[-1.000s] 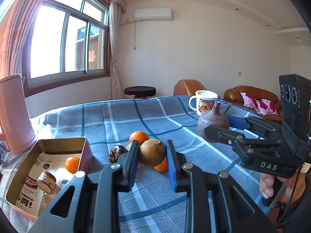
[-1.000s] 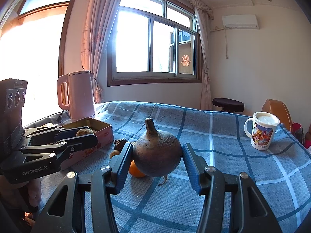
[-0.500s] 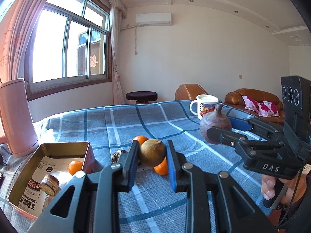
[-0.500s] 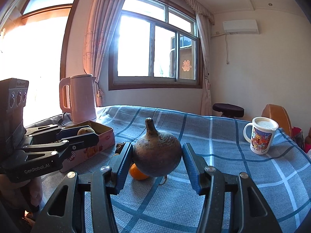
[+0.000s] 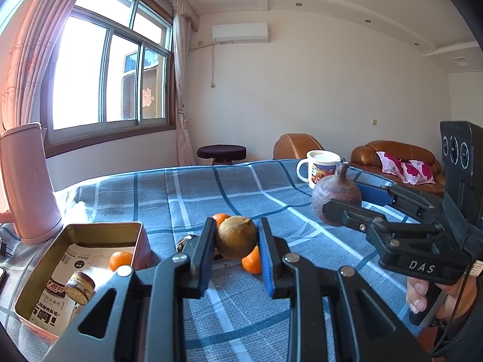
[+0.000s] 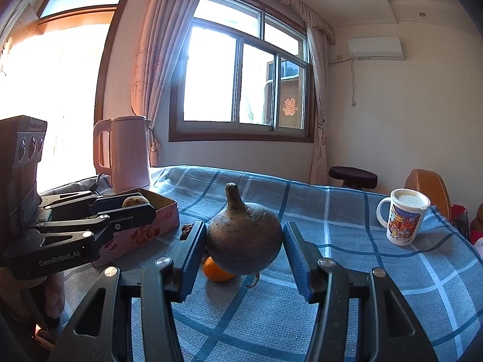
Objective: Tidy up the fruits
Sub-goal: 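Lift the tan round fruit with the left gripper while the right gripper lifts the purple bulb fruit, then carry the tan round fruit and purple bulb fruit over the tin box with both grippers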
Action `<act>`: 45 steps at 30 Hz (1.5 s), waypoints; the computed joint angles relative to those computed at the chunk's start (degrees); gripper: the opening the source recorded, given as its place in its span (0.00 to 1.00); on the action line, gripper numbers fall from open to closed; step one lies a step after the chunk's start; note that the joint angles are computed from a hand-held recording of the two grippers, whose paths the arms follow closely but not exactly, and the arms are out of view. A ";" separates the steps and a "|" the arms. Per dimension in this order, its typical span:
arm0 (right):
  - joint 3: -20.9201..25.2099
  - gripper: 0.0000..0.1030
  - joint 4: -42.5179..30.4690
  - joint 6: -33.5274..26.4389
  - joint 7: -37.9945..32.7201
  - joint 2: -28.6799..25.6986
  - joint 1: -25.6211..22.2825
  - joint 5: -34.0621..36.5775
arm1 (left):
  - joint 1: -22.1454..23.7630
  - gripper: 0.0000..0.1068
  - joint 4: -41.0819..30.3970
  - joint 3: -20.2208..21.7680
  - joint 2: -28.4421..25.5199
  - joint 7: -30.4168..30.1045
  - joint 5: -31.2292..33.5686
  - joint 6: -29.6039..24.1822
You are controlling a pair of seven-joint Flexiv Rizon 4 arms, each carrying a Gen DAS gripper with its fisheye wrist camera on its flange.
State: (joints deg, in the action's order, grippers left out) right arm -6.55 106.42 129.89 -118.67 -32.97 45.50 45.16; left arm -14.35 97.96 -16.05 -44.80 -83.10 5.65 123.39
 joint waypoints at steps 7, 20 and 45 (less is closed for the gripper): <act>0.05 0.53 -0.69 -0.63 0.20 -0.25 0.10 -0.03 | -0.30 0.27 0.29 0.59 0.22 -0.21 -0.91 0.07; -4.99 0.53 -3.30 -5.92 -0.99 -0.77 5.32 0.38 | 1.51 0.27 1.54 0.68 1.24 -2.00 -2.02 -1.04; -18.68 0.53 -6.03 -15.49 12.34 -3.96 14.68 -13.23 | 3.53 0.27 2.87 3.89 3.10 -2.12 -7.46 -6.26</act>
